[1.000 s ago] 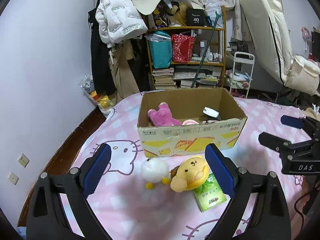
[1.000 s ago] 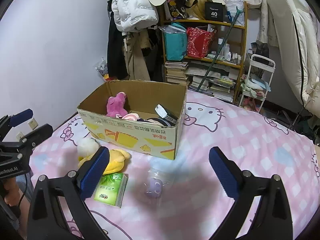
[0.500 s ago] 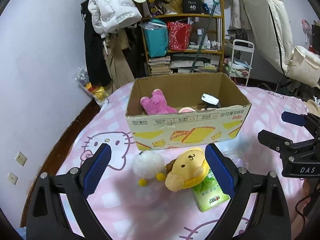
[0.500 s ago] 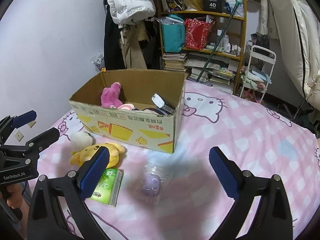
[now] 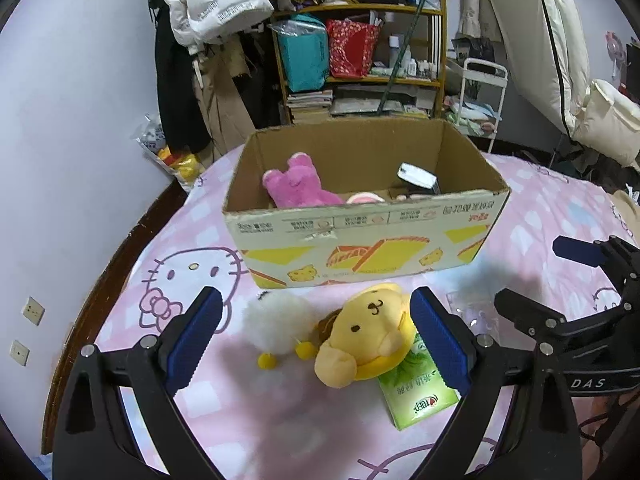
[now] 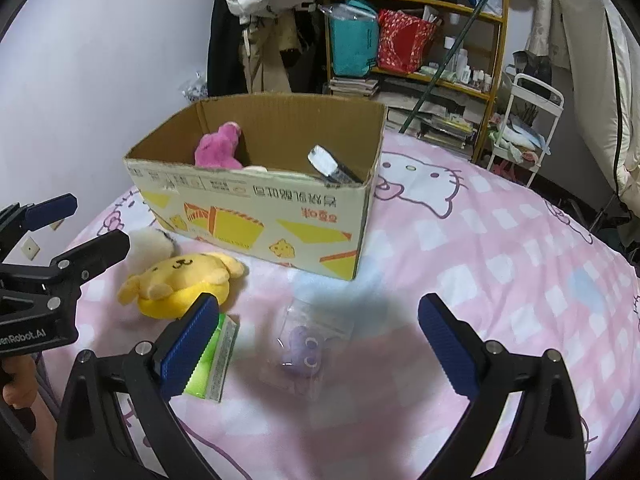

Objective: Organize soft objects
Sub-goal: 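Move both open tools down toward the yellow dog plush and bagged purple toy, then grasp the yellow dog plush with the left tool while the right tool grasps the bagged purple toy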

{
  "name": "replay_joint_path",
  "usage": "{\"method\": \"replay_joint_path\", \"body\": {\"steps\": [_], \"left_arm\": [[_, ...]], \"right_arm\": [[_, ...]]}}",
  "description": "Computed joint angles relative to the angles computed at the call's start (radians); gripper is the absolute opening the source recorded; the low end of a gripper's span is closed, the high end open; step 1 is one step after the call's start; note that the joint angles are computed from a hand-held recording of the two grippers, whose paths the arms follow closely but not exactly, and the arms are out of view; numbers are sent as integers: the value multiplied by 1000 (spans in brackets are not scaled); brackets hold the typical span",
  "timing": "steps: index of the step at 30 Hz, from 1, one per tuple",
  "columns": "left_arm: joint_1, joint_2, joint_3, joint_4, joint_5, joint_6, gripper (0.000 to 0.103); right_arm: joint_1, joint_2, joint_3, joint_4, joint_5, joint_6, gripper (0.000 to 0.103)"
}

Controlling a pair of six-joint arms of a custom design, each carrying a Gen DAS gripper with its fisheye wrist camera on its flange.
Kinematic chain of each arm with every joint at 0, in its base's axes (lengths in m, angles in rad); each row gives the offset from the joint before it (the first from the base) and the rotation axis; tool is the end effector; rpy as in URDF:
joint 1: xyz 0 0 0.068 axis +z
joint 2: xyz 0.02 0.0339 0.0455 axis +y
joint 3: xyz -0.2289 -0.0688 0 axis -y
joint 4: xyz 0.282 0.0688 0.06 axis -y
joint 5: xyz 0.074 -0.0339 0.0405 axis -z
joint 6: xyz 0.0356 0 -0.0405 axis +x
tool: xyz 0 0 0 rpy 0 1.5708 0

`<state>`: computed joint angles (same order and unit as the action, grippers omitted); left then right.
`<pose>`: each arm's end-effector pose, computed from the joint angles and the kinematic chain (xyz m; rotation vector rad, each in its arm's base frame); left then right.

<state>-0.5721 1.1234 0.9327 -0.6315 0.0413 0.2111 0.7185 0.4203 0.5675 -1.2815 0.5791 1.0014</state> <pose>0.2378 -0.1549 0.2451 0.9353 2.2140 -0.2183 0.1070 0.0677 0.2135 0.5010 2.3807 -0.0639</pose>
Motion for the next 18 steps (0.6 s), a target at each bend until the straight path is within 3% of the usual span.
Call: {"method": "replay_joint_path", "body": {"steps": [18], "left_arm": [[-32,224,102,-84,16,41,94]], "right_arm": [[-203,16,-99,88,-201,-122,103]]}}
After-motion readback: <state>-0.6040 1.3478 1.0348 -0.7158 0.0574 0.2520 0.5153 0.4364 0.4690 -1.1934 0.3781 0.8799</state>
